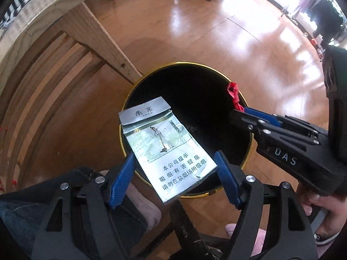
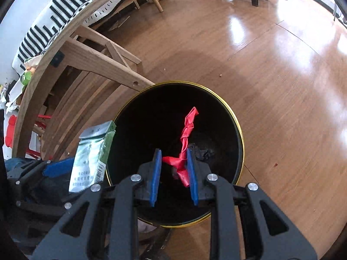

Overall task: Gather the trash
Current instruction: 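Carry the pack and ribbon over the bin and open both grippers, then return both grippers to the table toward the plastic wrap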

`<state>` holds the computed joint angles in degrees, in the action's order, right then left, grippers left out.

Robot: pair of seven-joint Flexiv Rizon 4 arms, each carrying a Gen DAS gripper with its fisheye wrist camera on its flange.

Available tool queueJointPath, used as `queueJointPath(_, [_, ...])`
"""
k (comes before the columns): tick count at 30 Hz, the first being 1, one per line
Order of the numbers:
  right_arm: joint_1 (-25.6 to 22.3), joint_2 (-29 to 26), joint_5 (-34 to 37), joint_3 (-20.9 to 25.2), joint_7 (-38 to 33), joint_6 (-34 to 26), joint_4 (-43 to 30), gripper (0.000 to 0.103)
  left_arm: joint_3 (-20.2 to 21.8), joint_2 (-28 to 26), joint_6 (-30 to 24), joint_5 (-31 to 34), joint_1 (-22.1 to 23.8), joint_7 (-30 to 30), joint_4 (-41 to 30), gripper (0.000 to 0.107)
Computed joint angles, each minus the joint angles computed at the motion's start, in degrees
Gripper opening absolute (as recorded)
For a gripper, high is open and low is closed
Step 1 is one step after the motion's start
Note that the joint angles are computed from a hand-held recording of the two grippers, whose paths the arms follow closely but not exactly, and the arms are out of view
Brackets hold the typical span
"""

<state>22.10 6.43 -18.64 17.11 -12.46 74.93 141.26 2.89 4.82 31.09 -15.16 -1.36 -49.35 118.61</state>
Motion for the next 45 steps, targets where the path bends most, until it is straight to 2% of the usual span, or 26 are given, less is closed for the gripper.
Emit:
queueJointPath(1, [-0.3,1.0,0.1,0.0,0.3,0.8,0.7,0.032,0.0,0.0,0.0,-0.4,-0.1,0.5,0.2,0.076])
queueJointPath(2, [-0.8,1.9,-0.4,0.1,1.3,0.8,0.9,0.052,0.1,0.3,-0.2,-1.1,-0.2,1.2,0.3,0.086])
queueJointPath(3, [-1.9,3.0,-1.9,0.3,3.1,1.0,1.2,0.067,0.2,0.7,0.3,-1.9,-0.3,1.8,0.6,0.092])
queueJointPath(4, [-3.1,4.0,-3.6,0.6,4.7,1.5,1.6,0.092,0.4,1.4,1.6,-2.9,-0.3,2.1,1.2,0.096])
queueJointPath(5, [-4.7,5.3,-6.2,1.0,6.7,1.6,1.8,0.096,0.6,2.2,2.1,-3.5,-0.3,2.0,1.5,0.096])
queueJointPath(10, [-13.0,12.0,-20.1,3.8,16.5,-2.3,1.3,0.096,2.5,4.3,0.3,-5.2,1.7,1.7,-0.7,0.096])
queueJointPath(12, [-13.7,12.9,-22.9,4.4,17.9,-6.0,-0.1,0.096,3.7,6.1,3.9,-5.5,3.2,1.0,-1.1,0.096])
queueJointPath(14, [-12.5,11.6,-24.4,4.3,16.8,-9.6,-2.4,0.096,5.3,6.3,8.7,-5.9,5.7,-1.1,-2.4,0.096])
queueJointPath(19, [-6.7,2.5,-24.1,1.8,11.5,-9.5,-9.8,0.096,7.9,0.5,15.0,0.4,14.2,-9.5,-10.1,0.096])
queueJointPath(23, [-2.0,-5.8,-26.8,-0.6,6.1,-10.5,-19.0,0.096,9.5,-5.4,12.5,2.8,19.9,-14.4,-17.8,0.096])
queueJointPath(28, [4.3,-15.8,-25.3,-4.1,-3.1,-13.6,-33.5,0.096,9.7,-12.4,10.1,5.7,24.3,-14.9,-28.4,0.096])
queueJointPath(31, [7.8,-21.3,-24.1,-5.7,-8.2,-14.1,-42.4,0.096,9.1,-17.7,5.3,4.9,26.6,-16.0,-36.9,0.096])
queueJointPath(37, [12.5,-30.3,-16.5,-7.1,-20.0,-17.4,-57.6,0.096,8.7,-25.0,2.4,9.6,27.4,-19.7,-48.0,0.096])
queueJointPath(41, [13.3,-36.2,-11.1,-7.2,-25.2,-21.6,-67.6,0.096,7.6,-29.2,-0.3,11.6,27.5,-16.9,-54.5,0.096])
queueJointPath(45, [15.1,-43.2,-6.4,-10.1,-33.0,-28.0,-81.1,0.096,6.6,-34.3,-3.5,13.6,27.6,-12.0,-62.6,0.096])
